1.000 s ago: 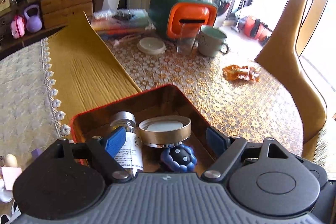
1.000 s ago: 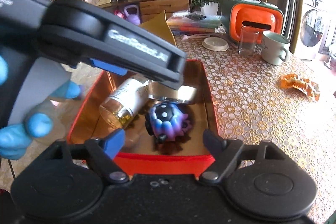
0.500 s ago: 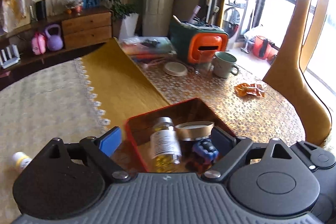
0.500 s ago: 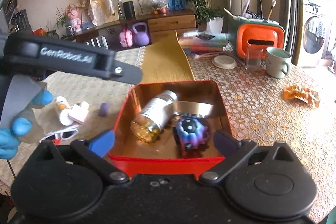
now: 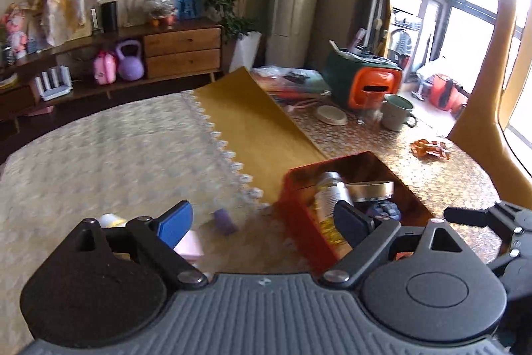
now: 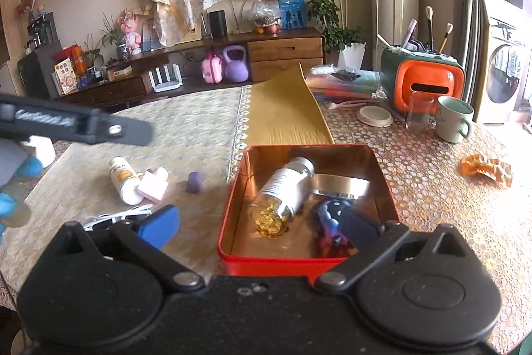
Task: Organize rigid objects
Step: 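Withdraw both grippers from the box back over the table, then grasp the white sunglasses with the left gripper while the right gripper grasps the red candy packet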
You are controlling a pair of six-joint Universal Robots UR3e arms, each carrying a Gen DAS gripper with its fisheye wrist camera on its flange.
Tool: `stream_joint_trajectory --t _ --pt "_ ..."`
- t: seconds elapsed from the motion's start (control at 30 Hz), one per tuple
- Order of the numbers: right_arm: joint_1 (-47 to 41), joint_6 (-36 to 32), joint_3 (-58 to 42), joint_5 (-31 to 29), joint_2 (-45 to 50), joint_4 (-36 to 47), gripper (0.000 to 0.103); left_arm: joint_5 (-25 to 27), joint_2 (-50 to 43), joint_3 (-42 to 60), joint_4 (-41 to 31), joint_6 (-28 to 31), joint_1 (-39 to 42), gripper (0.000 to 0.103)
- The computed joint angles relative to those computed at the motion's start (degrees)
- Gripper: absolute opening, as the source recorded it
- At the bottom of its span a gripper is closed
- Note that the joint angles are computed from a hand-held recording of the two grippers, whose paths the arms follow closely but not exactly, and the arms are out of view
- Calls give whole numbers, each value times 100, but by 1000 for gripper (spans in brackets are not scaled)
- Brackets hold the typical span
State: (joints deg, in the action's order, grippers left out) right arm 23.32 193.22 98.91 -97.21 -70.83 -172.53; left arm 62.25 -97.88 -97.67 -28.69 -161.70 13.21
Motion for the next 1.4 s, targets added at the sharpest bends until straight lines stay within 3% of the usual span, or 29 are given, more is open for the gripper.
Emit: stream_joint_trajectory --t 0.3,0.57,1.07,1.23,1.4 --pt "333 -141 -737 34 551 173 103 -158 556 -978 283 731 1208 92" --pt "624 -306 -1793 151 1267 640 103 -136 445 -1573 740 1149 1763 92" --pt "1160 -1049 -3694 700 2689 1642 102 -377 -397 -1511 823 1892 1746 92" --pt "1219 -1155 -4268 867 3095 1925 97 -527 -628 -1325 466 2303 1725 92" --pt "1259 -1265 -4761 980 3483 2099 91 -557 -917 -946 -9 2658 1620 74"
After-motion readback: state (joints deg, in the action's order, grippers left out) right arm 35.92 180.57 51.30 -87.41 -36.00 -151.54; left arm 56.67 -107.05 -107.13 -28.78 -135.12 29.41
